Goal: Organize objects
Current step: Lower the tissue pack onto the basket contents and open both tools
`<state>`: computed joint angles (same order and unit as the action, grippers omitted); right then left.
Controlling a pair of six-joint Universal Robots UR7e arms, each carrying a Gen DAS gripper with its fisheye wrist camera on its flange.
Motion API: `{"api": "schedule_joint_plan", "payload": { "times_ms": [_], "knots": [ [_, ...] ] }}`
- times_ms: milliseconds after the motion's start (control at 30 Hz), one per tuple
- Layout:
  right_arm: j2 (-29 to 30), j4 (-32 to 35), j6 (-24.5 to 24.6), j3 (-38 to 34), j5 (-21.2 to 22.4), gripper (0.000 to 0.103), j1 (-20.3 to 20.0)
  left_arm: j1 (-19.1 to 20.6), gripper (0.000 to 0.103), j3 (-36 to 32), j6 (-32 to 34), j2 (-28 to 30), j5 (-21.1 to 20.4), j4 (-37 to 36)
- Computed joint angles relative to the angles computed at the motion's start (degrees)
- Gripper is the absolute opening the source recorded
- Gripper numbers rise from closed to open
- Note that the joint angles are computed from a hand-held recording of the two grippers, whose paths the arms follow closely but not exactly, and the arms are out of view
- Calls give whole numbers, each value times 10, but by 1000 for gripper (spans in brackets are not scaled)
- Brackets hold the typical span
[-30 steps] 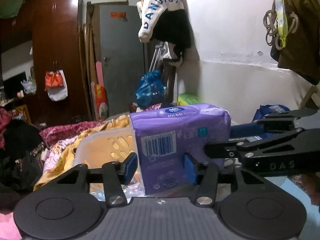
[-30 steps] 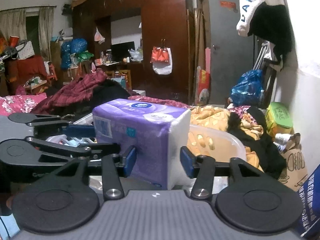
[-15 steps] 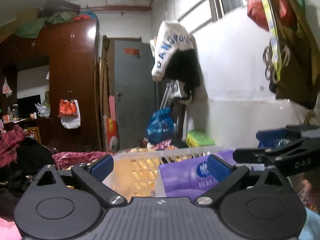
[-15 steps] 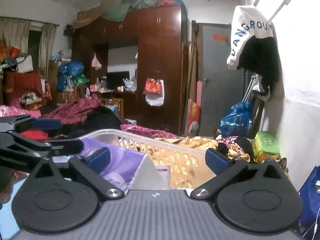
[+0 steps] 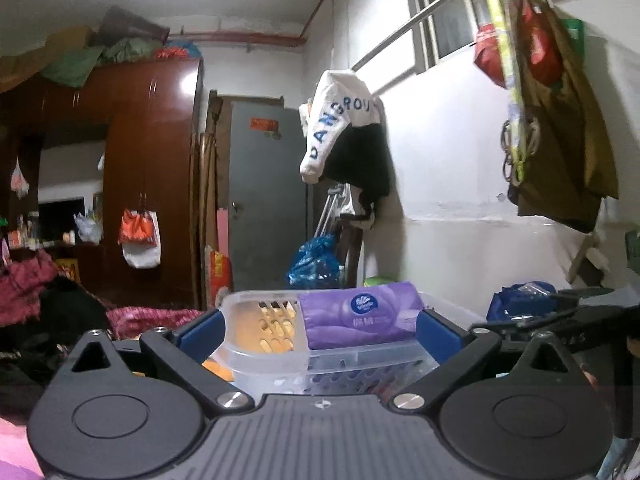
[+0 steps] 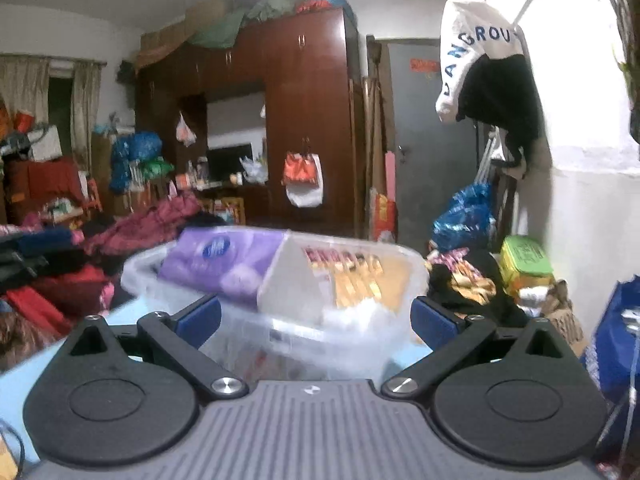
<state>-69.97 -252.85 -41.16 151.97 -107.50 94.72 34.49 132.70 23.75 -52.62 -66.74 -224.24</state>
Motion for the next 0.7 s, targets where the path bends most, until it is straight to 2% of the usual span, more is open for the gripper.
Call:
{"api": "schedule_joint_plan", "payload": {
  "times_ms": [100,300,367,467,600,700],
  "knots": [
    [14,-40,-7,9,-28,103,16,-26,102,30,5,-34,30,3],
    [38,-95,-25,5,-70,103,54,-73,103,61,-39,-116,92,135],
    [47,-111,-30,4,-73,103,58,-89,103,73,-40,-128,119,145],
    [69,-136,-42,2,-85,103,65,-104,103,86,-29,-134,147,130],
    [96,-165,-45,-8,-102,103,76,-79,103,80,-38,-112,126,97],
    [109,-172,-49,-10,-102,103,74,-60,103,67,-30,-60,120,32]
  ]
}}
